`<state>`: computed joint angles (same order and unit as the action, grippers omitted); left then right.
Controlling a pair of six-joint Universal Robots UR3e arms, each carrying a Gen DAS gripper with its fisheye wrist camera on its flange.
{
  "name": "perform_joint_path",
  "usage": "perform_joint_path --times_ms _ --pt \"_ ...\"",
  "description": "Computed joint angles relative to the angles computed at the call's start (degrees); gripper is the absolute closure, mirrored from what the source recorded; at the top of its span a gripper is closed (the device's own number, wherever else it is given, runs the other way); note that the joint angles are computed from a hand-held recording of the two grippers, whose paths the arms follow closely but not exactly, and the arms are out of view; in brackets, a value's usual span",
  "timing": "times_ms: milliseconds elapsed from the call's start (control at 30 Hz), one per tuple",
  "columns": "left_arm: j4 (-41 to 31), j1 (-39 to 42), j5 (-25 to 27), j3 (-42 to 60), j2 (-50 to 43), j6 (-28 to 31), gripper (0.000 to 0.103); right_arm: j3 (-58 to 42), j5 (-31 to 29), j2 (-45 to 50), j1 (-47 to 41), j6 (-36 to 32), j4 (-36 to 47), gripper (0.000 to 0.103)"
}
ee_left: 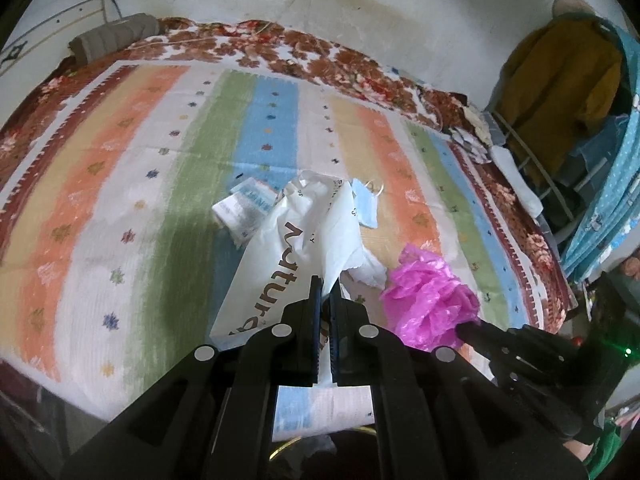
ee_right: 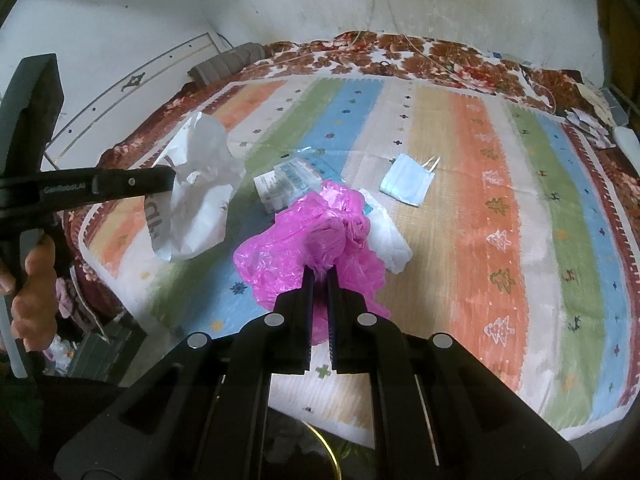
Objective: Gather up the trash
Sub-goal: 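Lift both bags and carry them back over the bin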
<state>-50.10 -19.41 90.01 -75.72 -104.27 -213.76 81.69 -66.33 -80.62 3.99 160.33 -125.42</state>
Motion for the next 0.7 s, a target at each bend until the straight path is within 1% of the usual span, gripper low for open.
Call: perform_joint_path --times_ms 100,367,633,700 --pt "0.6 -0.4 -0.9 -1.5 1.5 -1.0 0.1 2.2 1.1 -3.5 -0.7 -0.2 1.3 0.098" --pt "0.4 -3.7 0.7 -4.5 5.3 -3.2 0.1 8.3 3.2 -11.5 -2.7 -1.8 3.4 0.098" --pt "0.9 -8.4 3.8 -6.8 8.2 -4.4 0.1 12.7 4.2 -16.9 -3.9 -3.0 5.1 0.098" --pt "0.8 -9.9 4.9 -7.0 8.6 -4.7 0.1 14.1 3.7 -18.4 -4.0 -3.2 5.4 0.098"
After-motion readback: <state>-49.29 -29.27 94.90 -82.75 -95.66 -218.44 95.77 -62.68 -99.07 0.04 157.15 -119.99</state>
